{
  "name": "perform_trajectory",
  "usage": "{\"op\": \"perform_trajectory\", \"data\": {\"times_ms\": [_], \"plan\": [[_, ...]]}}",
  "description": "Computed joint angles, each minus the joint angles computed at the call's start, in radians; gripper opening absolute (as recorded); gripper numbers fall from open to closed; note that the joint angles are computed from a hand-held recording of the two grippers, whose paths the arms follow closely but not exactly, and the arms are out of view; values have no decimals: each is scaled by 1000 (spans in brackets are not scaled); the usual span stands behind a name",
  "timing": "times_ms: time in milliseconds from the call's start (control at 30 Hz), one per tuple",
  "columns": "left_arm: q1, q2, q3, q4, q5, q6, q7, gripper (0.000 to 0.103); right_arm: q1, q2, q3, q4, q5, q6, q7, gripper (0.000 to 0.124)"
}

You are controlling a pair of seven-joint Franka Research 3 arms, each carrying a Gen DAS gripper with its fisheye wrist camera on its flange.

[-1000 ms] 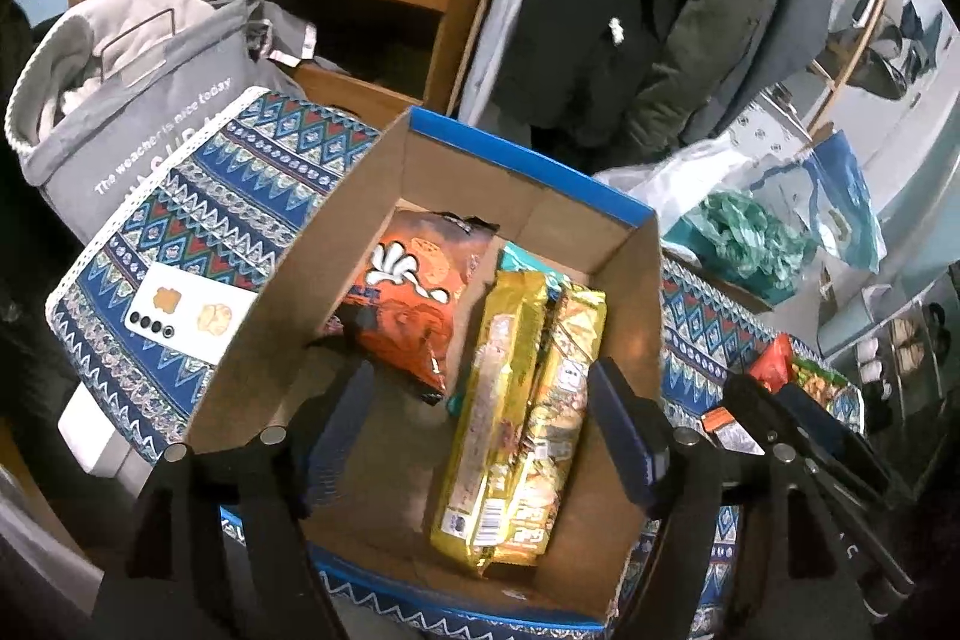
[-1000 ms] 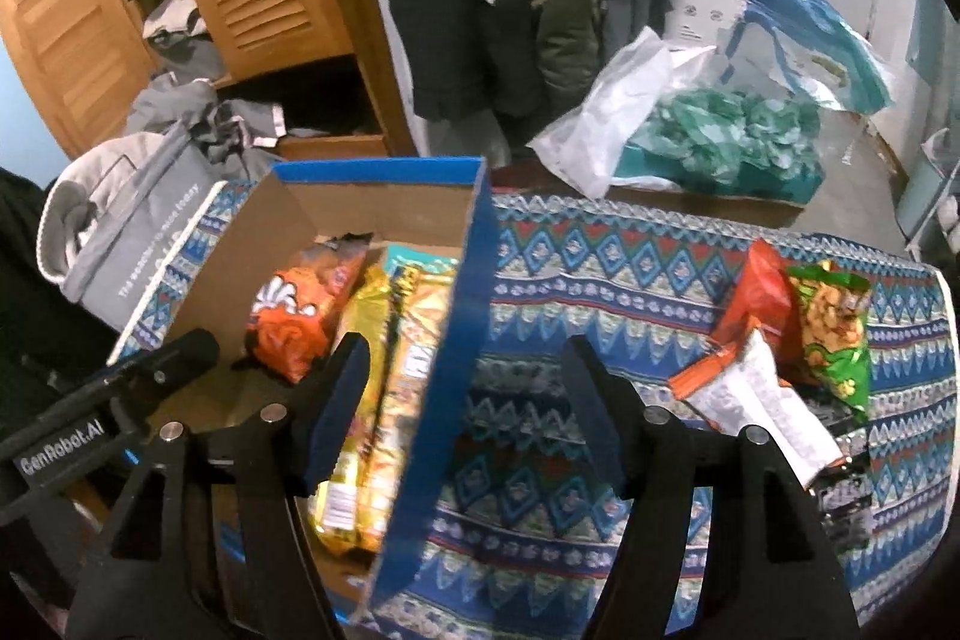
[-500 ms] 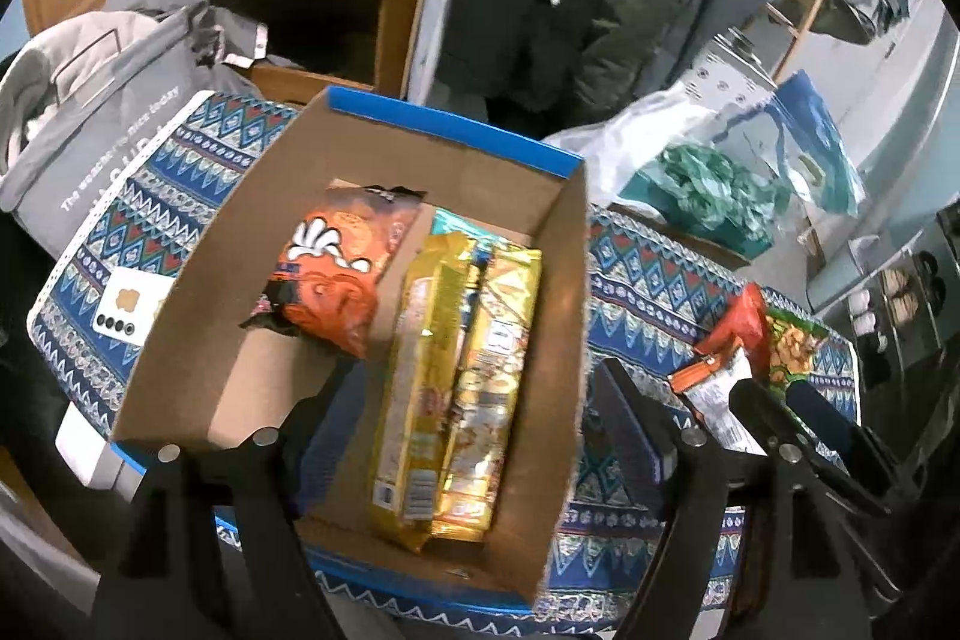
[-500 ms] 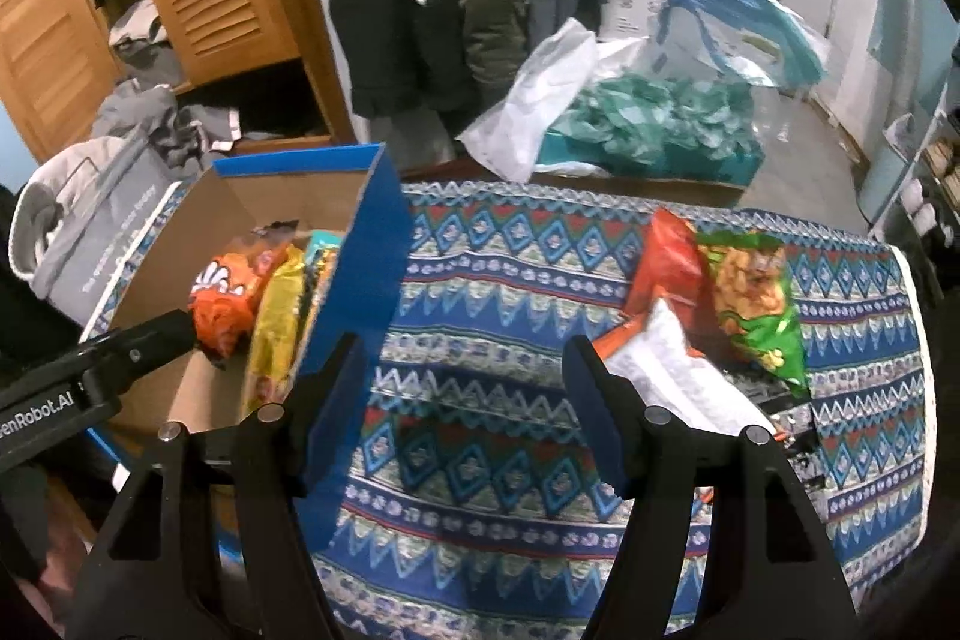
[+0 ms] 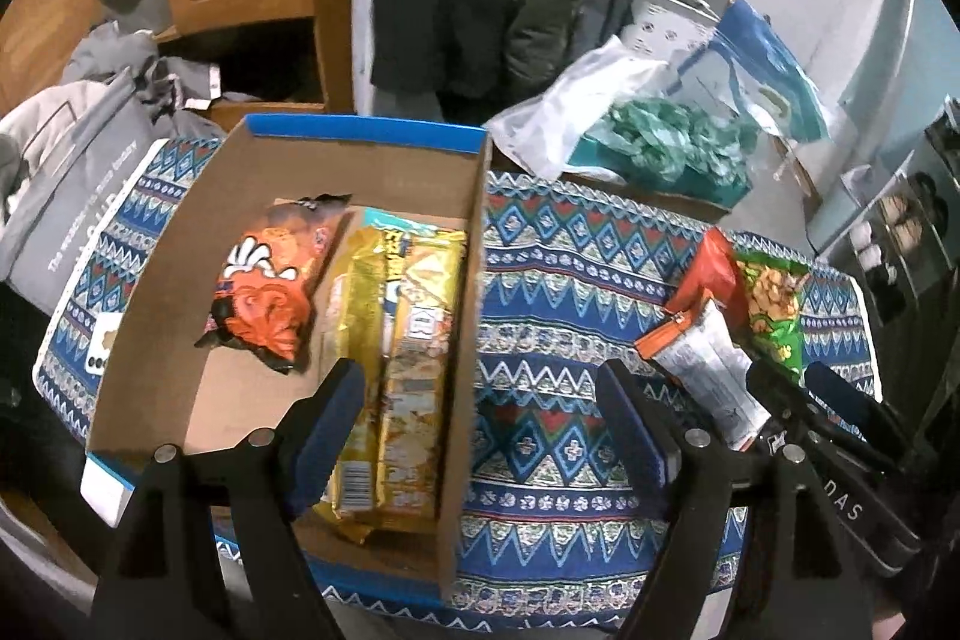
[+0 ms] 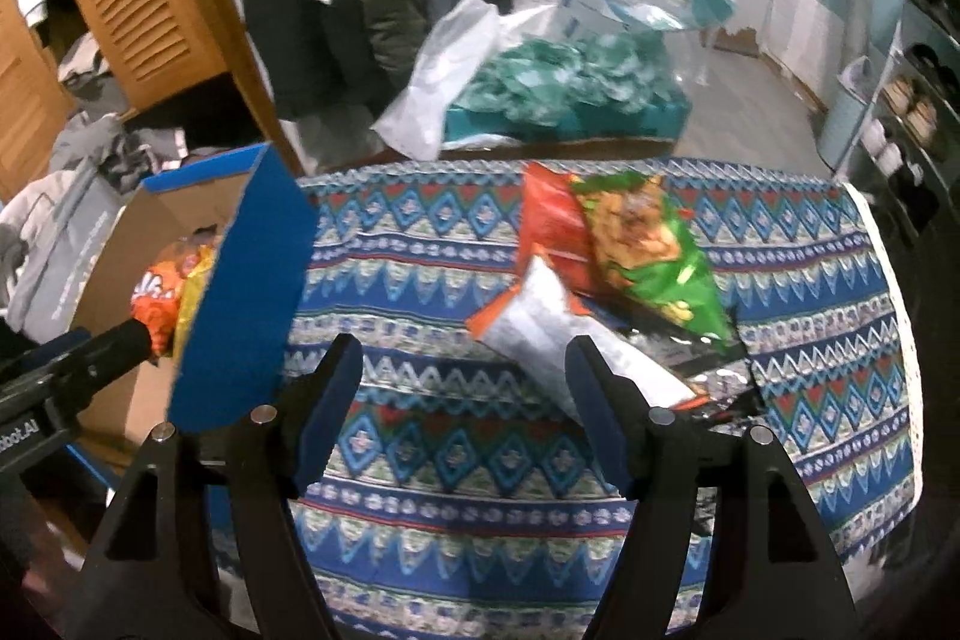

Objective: Organize snacks
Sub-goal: 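Move both tools away from the box toward the snack bags on the cloth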

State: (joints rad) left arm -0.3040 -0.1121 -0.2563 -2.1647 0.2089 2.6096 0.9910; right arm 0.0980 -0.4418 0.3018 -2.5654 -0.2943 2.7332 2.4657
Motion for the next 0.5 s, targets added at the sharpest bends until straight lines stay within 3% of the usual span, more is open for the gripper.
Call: {"op": "perform_trajectory", "data": {"times_ms": [500], "plan": [[-43, 73, -34, 84, 60, -82, -35, 81, -67, -94, 14, -97, -73, -46, -37, 70]]}}
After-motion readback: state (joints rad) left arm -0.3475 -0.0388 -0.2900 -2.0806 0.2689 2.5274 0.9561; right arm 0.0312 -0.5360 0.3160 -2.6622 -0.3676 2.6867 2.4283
